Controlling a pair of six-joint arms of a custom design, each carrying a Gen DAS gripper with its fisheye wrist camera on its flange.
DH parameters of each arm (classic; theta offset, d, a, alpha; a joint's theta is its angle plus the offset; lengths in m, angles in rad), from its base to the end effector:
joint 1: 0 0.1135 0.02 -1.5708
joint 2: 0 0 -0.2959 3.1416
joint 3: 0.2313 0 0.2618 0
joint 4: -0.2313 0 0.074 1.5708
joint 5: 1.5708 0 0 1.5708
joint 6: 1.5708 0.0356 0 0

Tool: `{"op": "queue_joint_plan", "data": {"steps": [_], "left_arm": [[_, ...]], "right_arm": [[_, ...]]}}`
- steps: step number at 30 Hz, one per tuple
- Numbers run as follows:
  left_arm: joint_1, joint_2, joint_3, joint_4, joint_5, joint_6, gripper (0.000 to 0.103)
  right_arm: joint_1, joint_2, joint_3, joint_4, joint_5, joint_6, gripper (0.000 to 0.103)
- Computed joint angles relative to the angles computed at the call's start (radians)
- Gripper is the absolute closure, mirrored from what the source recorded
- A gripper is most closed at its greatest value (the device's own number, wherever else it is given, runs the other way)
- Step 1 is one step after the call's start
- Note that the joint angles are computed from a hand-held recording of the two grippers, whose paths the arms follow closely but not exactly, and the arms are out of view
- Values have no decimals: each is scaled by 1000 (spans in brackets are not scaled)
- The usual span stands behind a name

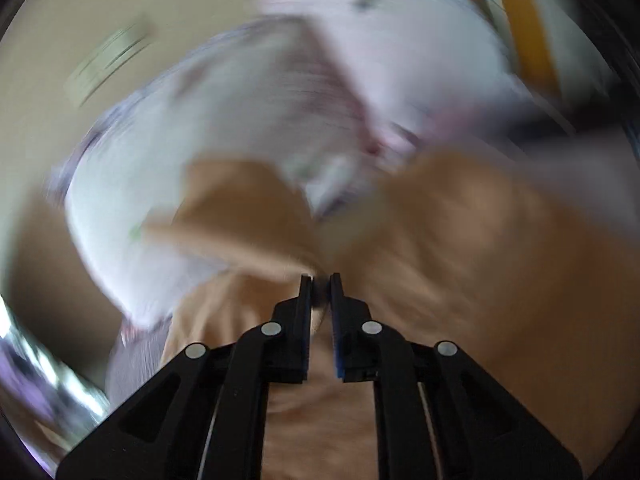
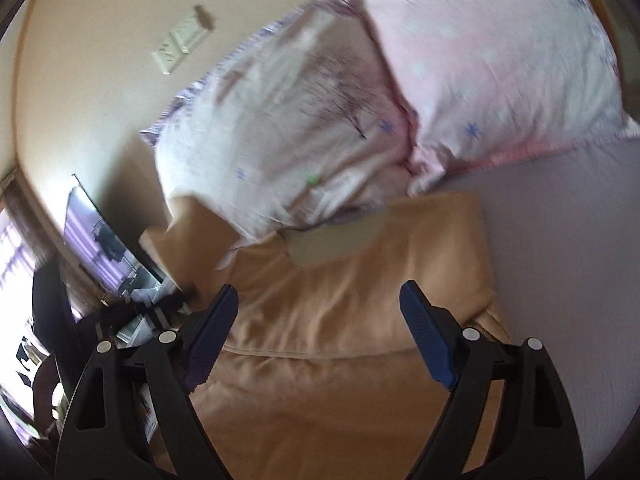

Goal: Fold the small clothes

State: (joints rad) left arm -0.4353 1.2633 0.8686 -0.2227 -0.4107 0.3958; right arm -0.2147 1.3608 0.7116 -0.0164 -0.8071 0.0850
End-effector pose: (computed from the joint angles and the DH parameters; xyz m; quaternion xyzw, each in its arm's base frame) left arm 0.2560 -0.1034 0.2912 0.2656 0.8336 0.1723 0.4527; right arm 0.2743 -0.0335 0.2357 -0.0463 0.8434 0.3263 0.4242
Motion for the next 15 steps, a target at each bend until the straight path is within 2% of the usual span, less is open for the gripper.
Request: {"op": "queue_joint_plan", "data": {"steps": [1, 2, 3, 6, 7, 8, 10, 15], "left_arm": [[-89, -9, -78, 45, -76, 48, 92], [-129, -27, -124, 55, -112, 55, 92], [-139, -43, -143, 36, -117, 46, 87], [-92, -158, -187, -64, -99, -15, 72], [-66, -196, -188, -102, -85, -41, 67], [-12, -244, -192, -142, -59, -58, 65], [58, -301, -201, -184, -63, -87, 64], [205, -393, -234, -258, -52, -127, 56]], "right_arm": [[-14, 48, 25, -30, -15, -8, 26], [-19, 81, 46, -52, -20, -14, 32], [-20, 111, 68, -79, -19, -26, 43], [13, 175, 124, -123, 72, -43, 55], [31, 196, 139, -125, 115, -39, 57], [41, 212, 149, -125, 140, -31, 59], [52, 247, 180, -138, 187, 20, 62], [33, 279, 210, -149, 97, 162, 61]]}}
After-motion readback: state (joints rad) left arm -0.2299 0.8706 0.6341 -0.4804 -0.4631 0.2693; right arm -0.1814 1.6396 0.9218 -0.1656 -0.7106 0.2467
